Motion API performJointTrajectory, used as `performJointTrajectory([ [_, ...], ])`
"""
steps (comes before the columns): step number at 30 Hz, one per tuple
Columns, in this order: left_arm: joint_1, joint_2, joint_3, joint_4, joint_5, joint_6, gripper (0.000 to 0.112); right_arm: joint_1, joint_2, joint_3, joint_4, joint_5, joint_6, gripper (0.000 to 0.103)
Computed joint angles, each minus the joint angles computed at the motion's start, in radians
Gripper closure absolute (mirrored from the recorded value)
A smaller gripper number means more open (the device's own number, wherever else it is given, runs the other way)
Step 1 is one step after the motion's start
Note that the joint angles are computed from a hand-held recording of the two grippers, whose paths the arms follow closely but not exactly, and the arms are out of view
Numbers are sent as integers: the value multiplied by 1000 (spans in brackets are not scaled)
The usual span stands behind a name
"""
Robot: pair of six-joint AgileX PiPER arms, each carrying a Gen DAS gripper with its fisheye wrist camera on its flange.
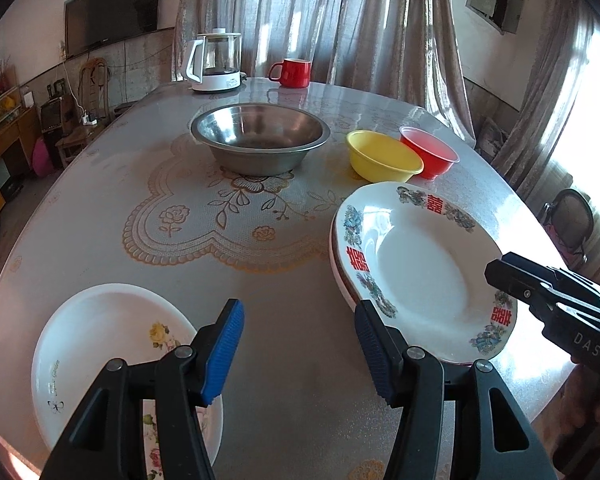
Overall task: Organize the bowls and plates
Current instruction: 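Move the right gripper to the rim of the rose-pattern plate, then grasp the rose-pattern plate's rim with the right gripper and lift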
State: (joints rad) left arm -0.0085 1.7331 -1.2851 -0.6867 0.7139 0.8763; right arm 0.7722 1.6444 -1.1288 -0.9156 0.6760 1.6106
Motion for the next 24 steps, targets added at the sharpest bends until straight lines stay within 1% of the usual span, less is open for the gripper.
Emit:
performJointTrajectory([
  [2,14,-5,4,-9,1,6,54,2,10,-14,10,-50,-25,65],
  [6,52,-2,-4,-23,11,10,54,-11,36,-40,79,-188,-114,64],
  [8,71,2,-10,-22,12,0,54,-27,54,-57,161,-271,-195,62],
  [9,81,4,-11,-24,12,-1,54,-33,67,-69,221,-308,-257,57],
  [11,97,9,-17,-19,10,-10,54,-32,97,-102,327,-347,-376,56],
  [14,128,17,-26,-22,16,-15,54,-29,149,-169,520,-375,-592,56],
  [18,173,29,-40,-24,18,-22,54,-33,219,-258,785,-379,-879,56],
  [24,243,48,-58,-30,23,-19,54,-41,313,-378,1056,-340,-1166,56],
])
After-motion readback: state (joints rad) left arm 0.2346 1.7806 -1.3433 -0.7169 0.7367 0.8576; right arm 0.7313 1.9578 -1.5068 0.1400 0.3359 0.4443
